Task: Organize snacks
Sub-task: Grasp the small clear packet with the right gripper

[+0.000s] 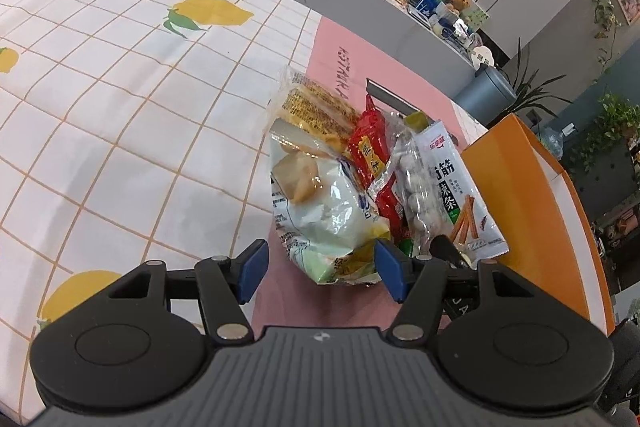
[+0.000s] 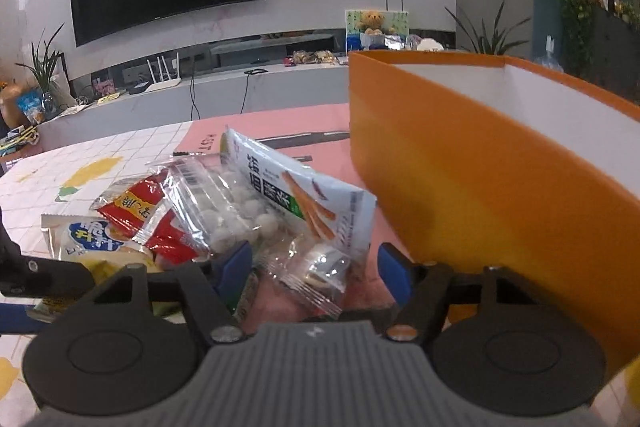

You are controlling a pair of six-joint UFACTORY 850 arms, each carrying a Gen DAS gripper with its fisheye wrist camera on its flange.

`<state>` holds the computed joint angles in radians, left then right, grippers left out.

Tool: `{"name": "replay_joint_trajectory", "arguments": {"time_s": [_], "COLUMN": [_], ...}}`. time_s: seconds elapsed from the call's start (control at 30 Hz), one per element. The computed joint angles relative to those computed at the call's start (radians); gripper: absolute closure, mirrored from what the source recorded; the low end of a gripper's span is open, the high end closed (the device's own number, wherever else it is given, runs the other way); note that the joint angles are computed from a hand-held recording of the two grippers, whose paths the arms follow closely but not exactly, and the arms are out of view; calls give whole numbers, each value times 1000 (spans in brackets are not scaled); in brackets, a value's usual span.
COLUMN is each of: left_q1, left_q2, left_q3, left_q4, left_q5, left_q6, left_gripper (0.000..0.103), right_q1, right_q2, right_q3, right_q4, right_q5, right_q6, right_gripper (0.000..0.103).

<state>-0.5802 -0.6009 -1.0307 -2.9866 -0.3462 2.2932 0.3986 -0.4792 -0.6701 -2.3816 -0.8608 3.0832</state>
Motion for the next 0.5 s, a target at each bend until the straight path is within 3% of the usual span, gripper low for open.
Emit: {"name": "replay_joint_trajectory", "arguments": {"time_s": [0.13,0.2,0.5], "left_q1": [-1,0,-2], "left_q2": [-4,-4,5], "left_q3": [-5,-4,4], "left_q4": [-6,-4,4], "left_q5": [14,10,-3], "left_q6": [-2,-4,-15], "left_gripper": [32,32,32], "right_q1": [-14,-15,1], "right_q2": [-14,-22,-7], "right_q3": [-21,-29,-19], "right_q4": [3,12,32], "right_q5": [52,73,74], "right_q6": [-8,-30,-64], "right_gripper": [39,49,52]}}
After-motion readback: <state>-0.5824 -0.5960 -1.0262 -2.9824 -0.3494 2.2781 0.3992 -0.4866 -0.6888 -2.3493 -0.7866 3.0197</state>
